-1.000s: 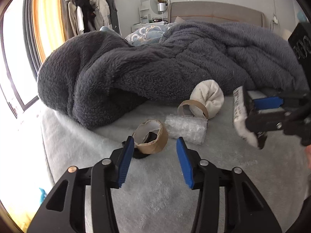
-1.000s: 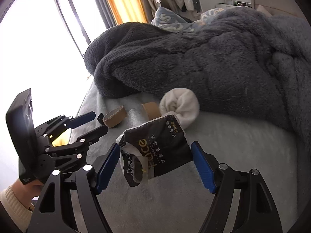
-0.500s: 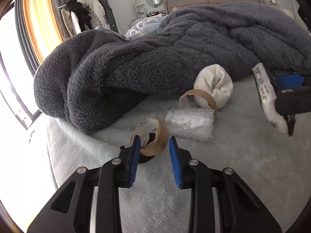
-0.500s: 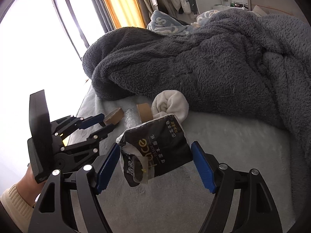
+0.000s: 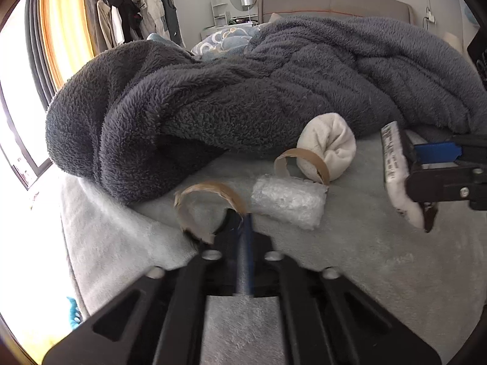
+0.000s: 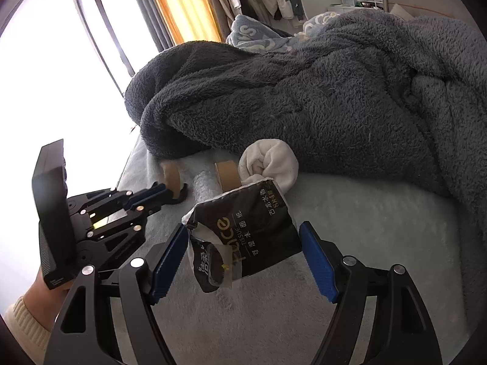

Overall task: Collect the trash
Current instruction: 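Lower the left gripper onto the tape roll and close it, then carry tape roll and Face pack over the black bin and open both grippers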

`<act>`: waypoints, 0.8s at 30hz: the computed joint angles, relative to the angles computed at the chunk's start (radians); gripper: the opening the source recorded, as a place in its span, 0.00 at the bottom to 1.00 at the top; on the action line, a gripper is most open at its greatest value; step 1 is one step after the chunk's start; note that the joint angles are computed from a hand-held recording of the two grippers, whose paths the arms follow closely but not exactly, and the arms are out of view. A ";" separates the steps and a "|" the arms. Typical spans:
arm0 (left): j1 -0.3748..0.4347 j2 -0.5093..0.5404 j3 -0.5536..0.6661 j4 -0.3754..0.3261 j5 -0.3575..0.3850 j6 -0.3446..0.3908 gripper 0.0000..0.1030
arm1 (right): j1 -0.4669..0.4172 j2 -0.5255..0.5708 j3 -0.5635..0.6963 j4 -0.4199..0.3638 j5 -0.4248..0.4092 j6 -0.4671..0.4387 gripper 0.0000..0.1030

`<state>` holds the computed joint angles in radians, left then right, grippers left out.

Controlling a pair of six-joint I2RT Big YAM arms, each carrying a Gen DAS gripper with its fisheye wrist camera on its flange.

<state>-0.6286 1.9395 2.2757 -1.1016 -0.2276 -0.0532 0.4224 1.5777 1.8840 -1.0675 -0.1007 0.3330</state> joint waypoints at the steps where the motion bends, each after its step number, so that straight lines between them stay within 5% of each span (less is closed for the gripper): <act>1: 0.003 -0.004 -0.002 0.000 0.013 -0.009 0.00 | 0.001 0.003 0.005 0.003 -0.002 0.007 0.74; 12: 0.046 -0.066 -0.080 0.067 0.126 -0.102 0.04 | 0.030 0.042 0.066 0.007 0.005 0.017 0.74; 13: 0.045 -0.066 -0.078 0.075 0.131 -0.098 0.09 | 0.030 0.045 0.071 0.002 0.007 0.016 0.74; 15: 0.038 -0.056 -0.065 0.085 0.120 -0.087 0.37 | 0.025 0.044 0.067 -0.001 0.008 0.018 0.74; 24: 0.008 0.052 0.081 -0.001 0.009 -0.070 0.45 | -0.005 0.002 -0.002 0.003 0.004 0.013 0.74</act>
<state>-0.6205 1.9915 2.3567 -1.1030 -0.2183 -0.1233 0.4170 1.5795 1.8821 -1.0646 -0.0964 0.3456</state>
